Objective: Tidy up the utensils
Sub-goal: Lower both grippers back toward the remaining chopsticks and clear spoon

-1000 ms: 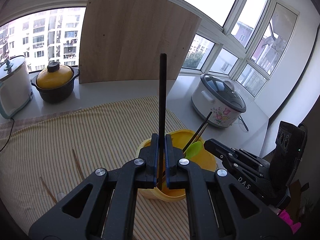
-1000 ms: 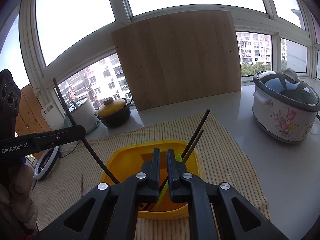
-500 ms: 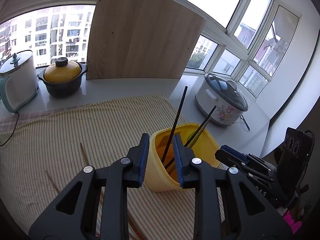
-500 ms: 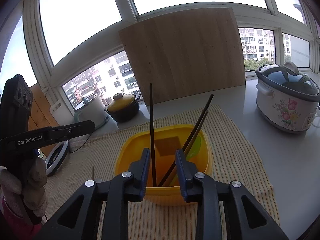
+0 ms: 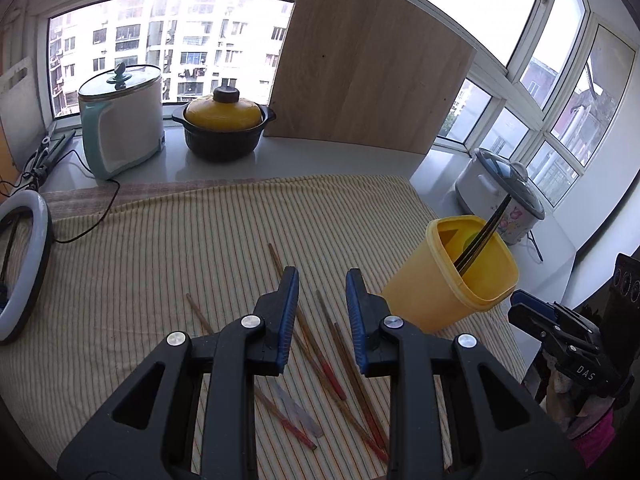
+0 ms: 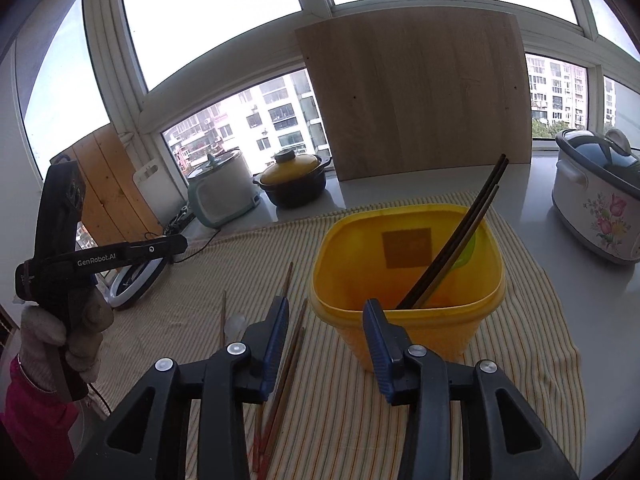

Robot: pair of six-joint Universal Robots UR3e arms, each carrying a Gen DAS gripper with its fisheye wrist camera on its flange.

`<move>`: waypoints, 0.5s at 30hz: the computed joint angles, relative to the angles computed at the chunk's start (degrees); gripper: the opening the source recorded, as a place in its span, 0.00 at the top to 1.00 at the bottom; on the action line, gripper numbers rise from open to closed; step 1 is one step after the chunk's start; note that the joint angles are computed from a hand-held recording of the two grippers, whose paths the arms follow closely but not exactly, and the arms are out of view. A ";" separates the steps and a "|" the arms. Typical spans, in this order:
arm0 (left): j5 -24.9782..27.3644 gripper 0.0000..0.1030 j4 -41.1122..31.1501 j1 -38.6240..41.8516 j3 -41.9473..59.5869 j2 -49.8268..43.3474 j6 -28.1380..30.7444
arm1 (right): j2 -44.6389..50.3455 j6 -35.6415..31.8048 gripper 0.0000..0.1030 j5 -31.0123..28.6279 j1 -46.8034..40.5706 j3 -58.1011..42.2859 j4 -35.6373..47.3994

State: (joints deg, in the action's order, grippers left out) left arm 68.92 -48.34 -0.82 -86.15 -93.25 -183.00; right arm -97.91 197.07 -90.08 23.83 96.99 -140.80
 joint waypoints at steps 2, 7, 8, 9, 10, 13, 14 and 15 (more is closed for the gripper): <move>-0.50 0.78 -0.50 2.25 -3.15 1.79 0.72 | 1.86 0.04 0.60 -0.04 1.42 -1.33 0.18; -1.72 0.78 -0.75 6.91 -10.28 4.95 2.20 | 6.08 -0.16 0.60 0.56 4.09 -3.94 0.80; -1.39 0.78 -0.77 7.26 -11.22 5.13 2.42 | 6.94 -0.18 0.60 0.59 4.57 -4.49 0.93; -1.16 0.78 -0.64 7.56 -12.07 5.18 2.70 | 7.86 -0.09 0.60 0.68 5.05 -4.99 0.97; -1.01 0.78 -0.50 7.94 -13.04 5.17 3.05 | 8.75 -0.04 0.60 1.06 5.34 -5.55 1.11; -1.95 0.78 -0.25 9.09 -15.52 4.77 3.40 | 11.60 -0.10 0.60 2.92 5.83 -7.45 1.99; -2.52 0.78 -0.33 9.42 -16.01 4.45 3.48 | 12.64 -0.21 0.60 3.67 5.94 -8.20 2.31; -3.09 0.78 -0.39 9.72 -16.33 3.97 3.51 | 13.80 -0.39 0.60 4.49 6.05 -9.09 2.74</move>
State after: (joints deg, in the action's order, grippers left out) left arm 65.82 -48.72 8.90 -102.48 -89.28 -179.49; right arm -84.12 196.68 -85.59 29.88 87.90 -138.06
